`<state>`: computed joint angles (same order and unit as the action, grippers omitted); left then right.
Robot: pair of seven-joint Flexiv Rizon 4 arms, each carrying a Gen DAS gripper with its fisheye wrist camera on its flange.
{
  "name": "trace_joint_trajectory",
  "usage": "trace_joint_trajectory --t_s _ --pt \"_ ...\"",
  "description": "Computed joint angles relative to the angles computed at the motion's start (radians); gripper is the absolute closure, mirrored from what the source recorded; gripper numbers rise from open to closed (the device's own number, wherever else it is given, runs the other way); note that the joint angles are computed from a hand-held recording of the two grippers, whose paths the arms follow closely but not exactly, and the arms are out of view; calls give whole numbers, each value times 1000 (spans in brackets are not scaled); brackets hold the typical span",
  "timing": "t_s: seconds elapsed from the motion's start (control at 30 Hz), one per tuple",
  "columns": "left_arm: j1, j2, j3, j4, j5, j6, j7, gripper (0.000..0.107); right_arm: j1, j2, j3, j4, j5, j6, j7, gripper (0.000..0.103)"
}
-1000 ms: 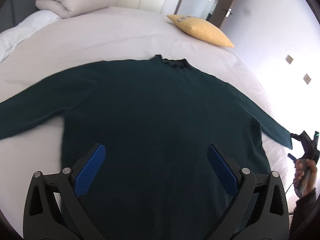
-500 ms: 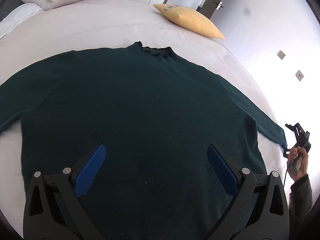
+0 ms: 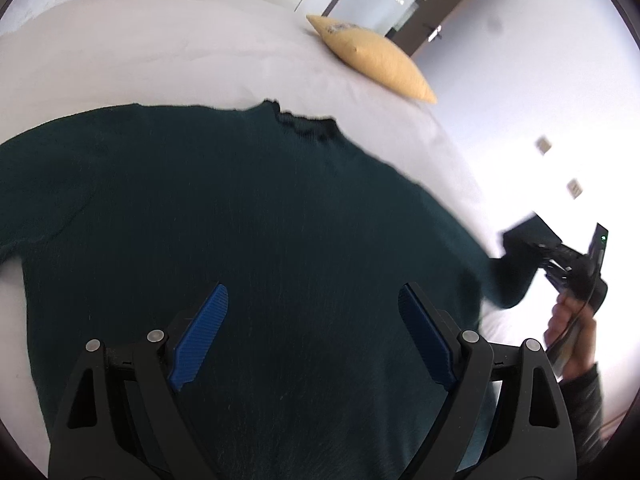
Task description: Fold small clothes
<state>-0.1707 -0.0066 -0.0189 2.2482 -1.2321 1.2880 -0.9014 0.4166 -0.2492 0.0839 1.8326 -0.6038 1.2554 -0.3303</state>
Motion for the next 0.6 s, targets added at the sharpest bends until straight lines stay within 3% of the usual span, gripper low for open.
trace_joint_trajectory --t_s 0.17,0.27,0.47,0.6 --pt "30 -25 11 -62 -256 -159 118 19 151 -187 136 -244 43 -93 -331 93" --pt "61 -50 18 -90 -317 -260 126 19 246 -259 118 -312 32 -176 -400 93" --pt "138 -137 17 -157 -247 -431 38 19 310 -299 107 -328 135 -215 -434 92" --pt "172 -181 5 -185 -197 -509 -45 19 320 -256 79 -243 101 -167 -399 91"
